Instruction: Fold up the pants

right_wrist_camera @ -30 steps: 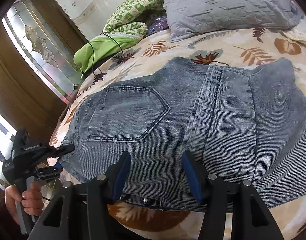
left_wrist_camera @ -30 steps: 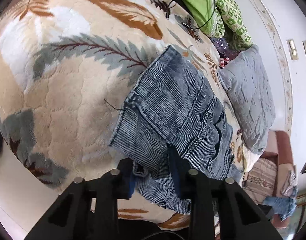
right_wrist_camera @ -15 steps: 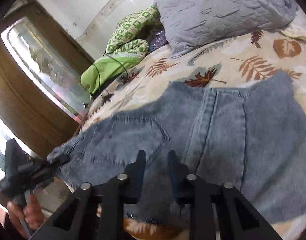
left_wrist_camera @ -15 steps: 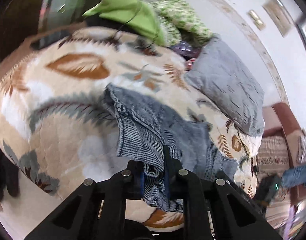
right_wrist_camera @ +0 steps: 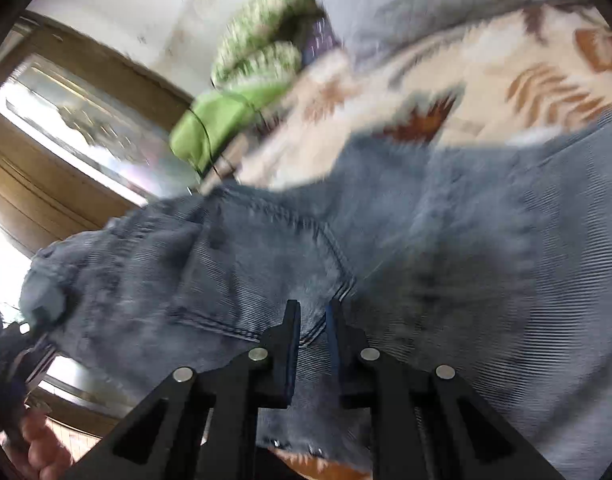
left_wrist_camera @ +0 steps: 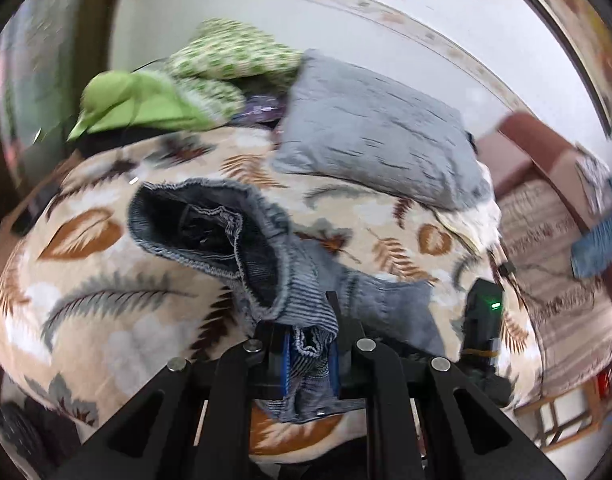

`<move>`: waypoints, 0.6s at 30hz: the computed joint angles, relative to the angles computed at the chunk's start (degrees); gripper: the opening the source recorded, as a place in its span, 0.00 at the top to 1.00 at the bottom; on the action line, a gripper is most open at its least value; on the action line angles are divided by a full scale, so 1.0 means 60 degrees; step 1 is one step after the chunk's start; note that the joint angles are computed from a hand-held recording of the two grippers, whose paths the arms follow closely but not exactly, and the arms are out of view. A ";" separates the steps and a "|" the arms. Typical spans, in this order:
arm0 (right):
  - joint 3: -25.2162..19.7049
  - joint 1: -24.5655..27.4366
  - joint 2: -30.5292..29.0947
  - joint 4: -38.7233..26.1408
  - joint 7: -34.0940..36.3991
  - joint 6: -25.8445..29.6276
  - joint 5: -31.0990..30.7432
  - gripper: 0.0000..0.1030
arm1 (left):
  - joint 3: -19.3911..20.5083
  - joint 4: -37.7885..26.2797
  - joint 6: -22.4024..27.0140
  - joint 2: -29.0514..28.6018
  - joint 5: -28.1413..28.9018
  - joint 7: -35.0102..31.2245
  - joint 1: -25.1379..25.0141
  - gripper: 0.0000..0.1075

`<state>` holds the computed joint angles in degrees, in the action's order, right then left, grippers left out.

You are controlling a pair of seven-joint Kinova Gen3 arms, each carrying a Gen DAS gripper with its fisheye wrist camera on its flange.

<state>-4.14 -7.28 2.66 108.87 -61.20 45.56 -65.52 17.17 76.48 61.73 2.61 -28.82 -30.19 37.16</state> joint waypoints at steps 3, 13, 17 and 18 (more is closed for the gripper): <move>0.0671 0.0700 -0.0728 0.0942 0.1118 0.0343 -0.1072 0.86 | 0.0119 -0.0887 0.0185 0.0692 -0.0093 -0.0493 0.0398 0.87; 0.2815 0.2412 -0.2210 0.2659 0.1167 0.0485 -0.0349 0.86 | 0.0284 -0.4472 0.0623 0.3871 0.1457 -0.3090 0.1212 0.83; 0.3164 0.2835 -0.2102 0.2748 0.0845 0.0996 0.0202 0.83 | 0.0146 -0.3663 -0.0197 0.3429 0.2327 -0.3236 0.0856 0.62; 0.3201 0.2891 -0.2032 0.2802 0.0880 0.1086 0.0177 0.83 | -0.0284 -0.3349 -0.0365 0.3141 0.2201 -0.3100 0.1085 0.53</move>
